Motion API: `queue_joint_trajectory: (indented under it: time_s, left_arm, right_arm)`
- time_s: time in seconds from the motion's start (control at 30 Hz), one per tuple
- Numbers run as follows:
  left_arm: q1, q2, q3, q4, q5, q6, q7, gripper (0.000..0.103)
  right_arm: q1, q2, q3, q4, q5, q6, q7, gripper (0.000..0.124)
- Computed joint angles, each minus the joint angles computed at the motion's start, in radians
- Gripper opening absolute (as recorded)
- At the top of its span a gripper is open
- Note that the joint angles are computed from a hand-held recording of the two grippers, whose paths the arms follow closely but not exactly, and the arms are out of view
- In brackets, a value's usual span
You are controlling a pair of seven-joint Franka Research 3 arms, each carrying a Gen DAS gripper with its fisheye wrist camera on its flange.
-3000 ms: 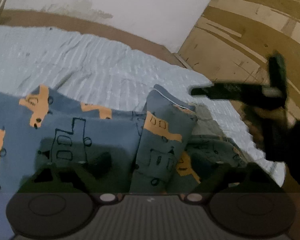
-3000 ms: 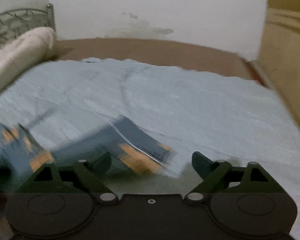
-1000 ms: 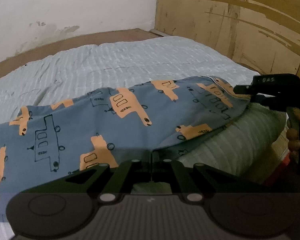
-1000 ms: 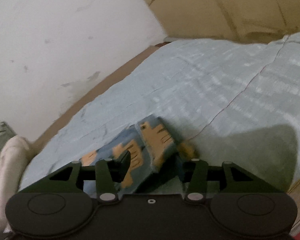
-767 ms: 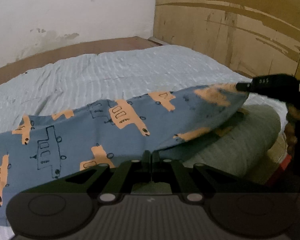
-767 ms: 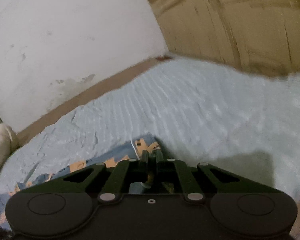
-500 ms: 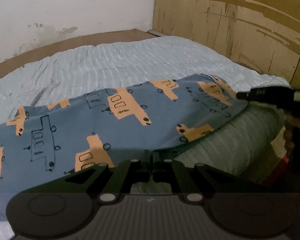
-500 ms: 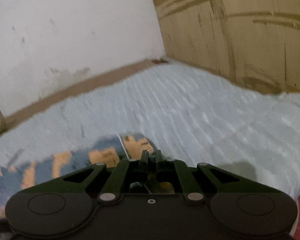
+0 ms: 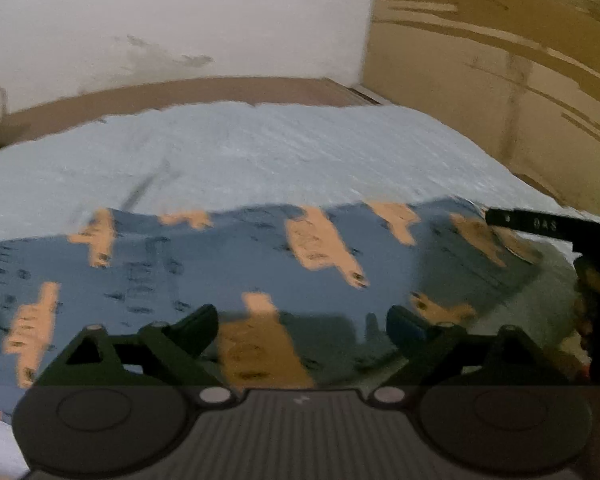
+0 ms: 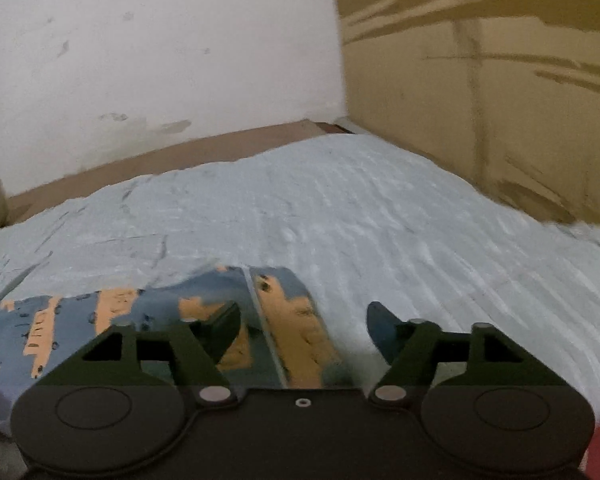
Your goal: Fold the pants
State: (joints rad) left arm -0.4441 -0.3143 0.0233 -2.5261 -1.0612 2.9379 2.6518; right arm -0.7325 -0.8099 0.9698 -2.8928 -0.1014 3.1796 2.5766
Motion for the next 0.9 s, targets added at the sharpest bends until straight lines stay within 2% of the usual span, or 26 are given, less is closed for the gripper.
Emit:
queue_joint_trajectory:
  time_s: [0.07, 0.1, 0.2, 0.23, 0.4, 0.6, 0.8, 0.83, 0.9]
  left_arm:
    - [0.026, 0.009, -0.01, 0.006, 0.03, 0.025, -0.052, 0.099]
    - [0.036, 0.01, -0.006, 0.008, 0.045, 0.032, -0.073, 0.099]
    - [0.053, 0.008, 0.019, 0.01, 0.079, 0.052, -0.116, 0.102]
    - [0.058, 0.006, 0.032, 0.009, 0.089, 0.06, -0.126, 0.102]
    - [0.09, 0.008, 0.083, 0.002, 0.158, 0.112, -0.212, 0.102]
    - [0.107, -0.005, 0.163, -0.031, 0.245, 0.205, -0.296, 0.102]
    - [0.169, 0.05, 0.202, -0.017, 0.345, 0.308, -0.375, 0.102]
    - [0.159, 0.066, 0.226, -0.01, 0.356, 0.328, -0.38, 0.102]
    - [0.066, 0.094, 0.347, 0.009, 0.38, 0.365, -0.375, 0.102]
  right_arm:
    - [-0.049, 0.083, 0.01, 0.044, -0.029, 0.033, -0.049, 0.087]
    - [-0.087, 0.109, 0.039, 0.071, -0.037, 0.023, -0.068, 0.087]
    - [-0.188, 0.164, 0.117, 0.142, -0.073, -0.067, -0.091, 0.089]
    - [-0.2, 0.173, 0.124, 0.148, -0.08, -0.079, -0.075, 0.091]
    - [-0.209, 0.085, 0.154, 0.14, -0.107, -0.105, 0.049, 0.095]
    - [-0.165, -0.048, 0.196, 0.108, -0.094, -0.043, 0.162, 0.102]
    - [-0.157, -0.076, 0.243, 0.129, -0.059, 0.046, 0.16, 0.102]
    - [-0.159, -0.069, 0.252, 0.137, -0.051, 0.057, 0.151, 0.102]
    - [-0.169, -0.048, 0.28, 0.158, -0.036, 0.088, 0.128, 0.102]
